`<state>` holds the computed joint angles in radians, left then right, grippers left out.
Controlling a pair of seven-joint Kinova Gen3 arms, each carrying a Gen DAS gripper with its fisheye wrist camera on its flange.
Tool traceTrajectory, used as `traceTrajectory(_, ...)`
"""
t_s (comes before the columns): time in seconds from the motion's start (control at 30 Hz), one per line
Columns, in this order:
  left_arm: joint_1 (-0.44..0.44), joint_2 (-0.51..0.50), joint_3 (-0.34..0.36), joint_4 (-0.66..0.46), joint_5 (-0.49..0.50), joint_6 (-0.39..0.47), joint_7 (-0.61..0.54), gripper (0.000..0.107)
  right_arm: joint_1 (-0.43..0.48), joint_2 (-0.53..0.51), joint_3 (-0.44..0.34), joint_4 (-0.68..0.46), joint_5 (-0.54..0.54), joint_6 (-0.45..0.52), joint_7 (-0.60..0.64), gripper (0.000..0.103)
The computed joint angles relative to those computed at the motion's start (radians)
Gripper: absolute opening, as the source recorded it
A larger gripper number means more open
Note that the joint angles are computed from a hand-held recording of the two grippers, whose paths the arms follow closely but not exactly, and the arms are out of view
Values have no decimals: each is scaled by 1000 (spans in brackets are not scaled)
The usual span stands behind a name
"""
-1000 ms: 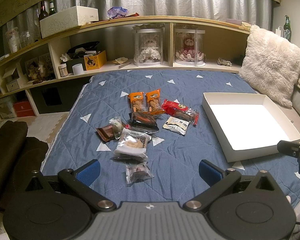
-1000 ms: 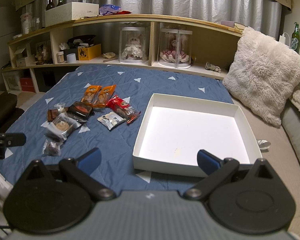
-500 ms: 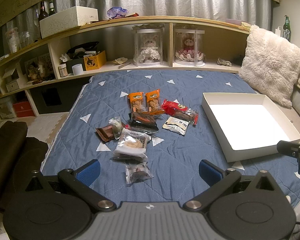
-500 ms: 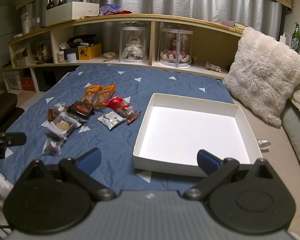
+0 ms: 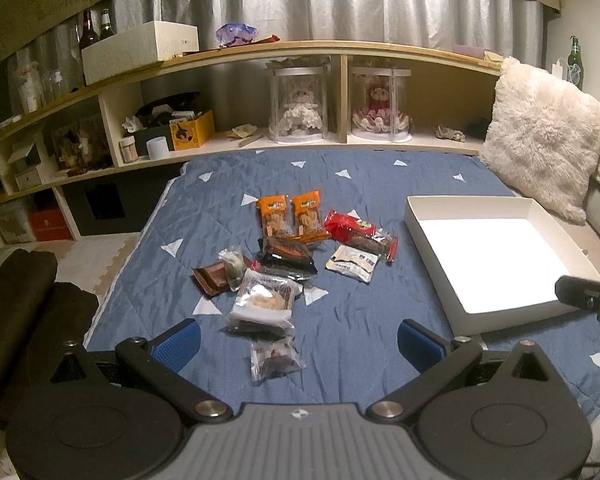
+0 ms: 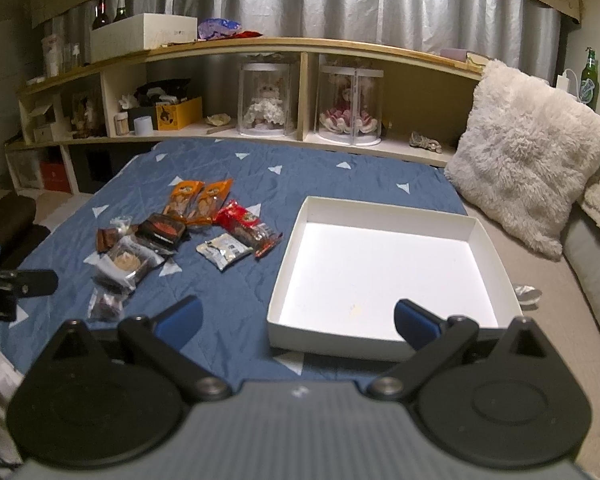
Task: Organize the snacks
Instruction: 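Move both tools toward the snack pile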
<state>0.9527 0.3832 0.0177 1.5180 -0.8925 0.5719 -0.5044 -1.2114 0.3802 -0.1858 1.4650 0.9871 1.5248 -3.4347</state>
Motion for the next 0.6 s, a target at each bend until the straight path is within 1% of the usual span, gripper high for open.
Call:
traceTrajectory(0.03, -5, -5, -7, 6, 9, -10, -11, 103, -2, -1, 2, 2, 8, -1, -6, 102)
traceTrajectory(0.13, -8, 7, -4, -15, -4, 0, -13, 103, 5, -10, 4, 18, 28, -20, -29, 102)
traceTrajectory(0.27, 8, 35, -25, -58, -40, 14, -9, 103, 15, 6, 10, 14, 59, -19, 1, 102)
traceTrajectory(0.33, 6, 47, -28, -80, -43, 17, -19, 103, 30, 6, 15, 17, 69, -40, 13, 102)
traceTrajectory(0.43, -10, 72, -26, -131, -15, 30, -54, 103, 55, -2, 20, 29, 76, -84, 15, 102)
traceTrajectory(0.6, -43, 118, -31, -222, 66, 55, -140, 103, 85, 12, 39, 26, 100, -115, 17, 102)
